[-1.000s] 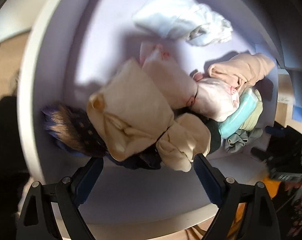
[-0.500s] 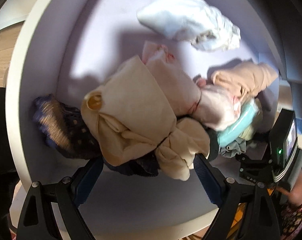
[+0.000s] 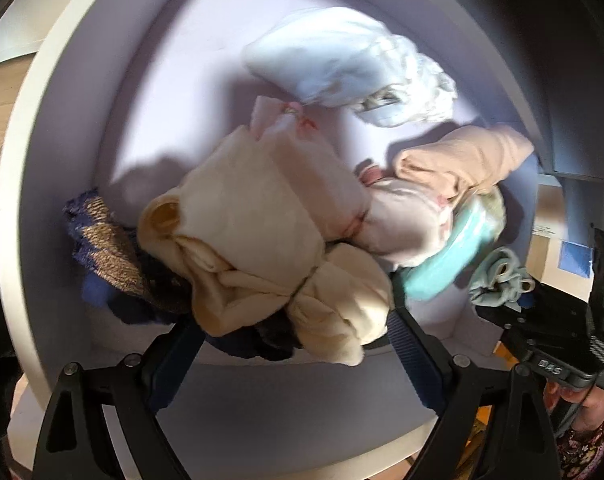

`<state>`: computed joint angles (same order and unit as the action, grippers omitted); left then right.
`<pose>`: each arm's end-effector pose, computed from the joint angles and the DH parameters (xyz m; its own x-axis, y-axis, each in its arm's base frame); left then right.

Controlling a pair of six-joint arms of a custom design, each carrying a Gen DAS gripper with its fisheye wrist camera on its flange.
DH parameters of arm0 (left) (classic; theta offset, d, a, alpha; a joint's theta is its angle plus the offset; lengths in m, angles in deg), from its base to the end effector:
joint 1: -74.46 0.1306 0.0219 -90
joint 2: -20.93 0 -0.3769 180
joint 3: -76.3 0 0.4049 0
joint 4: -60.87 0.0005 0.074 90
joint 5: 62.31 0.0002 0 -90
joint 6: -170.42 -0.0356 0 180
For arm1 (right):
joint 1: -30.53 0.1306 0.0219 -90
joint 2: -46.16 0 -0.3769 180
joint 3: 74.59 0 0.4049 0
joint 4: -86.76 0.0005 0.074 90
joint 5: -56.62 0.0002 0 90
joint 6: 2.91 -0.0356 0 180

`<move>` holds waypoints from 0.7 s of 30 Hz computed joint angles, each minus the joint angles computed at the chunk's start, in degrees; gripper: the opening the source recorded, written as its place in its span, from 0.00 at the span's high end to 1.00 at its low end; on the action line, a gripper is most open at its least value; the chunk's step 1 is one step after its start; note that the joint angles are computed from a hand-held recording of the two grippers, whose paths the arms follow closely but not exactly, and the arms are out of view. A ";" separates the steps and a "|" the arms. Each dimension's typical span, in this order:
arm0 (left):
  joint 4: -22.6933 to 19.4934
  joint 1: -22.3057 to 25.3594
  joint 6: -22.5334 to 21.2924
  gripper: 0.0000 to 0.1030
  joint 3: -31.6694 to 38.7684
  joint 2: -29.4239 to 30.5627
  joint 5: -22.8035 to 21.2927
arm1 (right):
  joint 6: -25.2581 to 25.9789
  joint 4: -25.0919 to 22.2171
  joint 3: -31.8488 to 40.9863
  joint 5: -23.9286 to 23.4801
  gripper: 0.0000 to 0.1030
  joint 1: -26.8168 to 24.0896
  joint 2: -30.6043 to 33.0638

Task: Organize soft objects
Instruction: 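Close the right tool on the grey-green cloth and lift it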

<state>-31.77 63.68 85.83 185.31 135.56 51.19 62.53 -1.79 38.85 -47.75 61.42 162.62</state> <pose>0.5537 -0.1204 0.3280 -0.9787 0.0983 0.1802 0.0231 0.9250 -0.3793 0.5029 0.3106 0.3382 -0.9845 -0.1198 0.1280 -0.0905 0.9726 0.2143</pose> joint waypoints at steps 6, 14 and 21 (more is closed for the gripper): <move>3.69 -0.65 1.21 0.09 -0.78 -1.11 -1.62 | -5.37 4.49 0.41 -3.72 0.57 -2.47 -2.46; 8.57 -2.45 -1.61 0.12 -0.16 -3.20 -11.08 | -9.61 6.19 -2.85 -4.79 0.57 -0.94 -6.37; 10.21 -3.97 -3.33 0.31 -0.05 -4.03 -16.71 | -9.77 3.50 -1.48 -4.18 0.57 -0.84 -7.54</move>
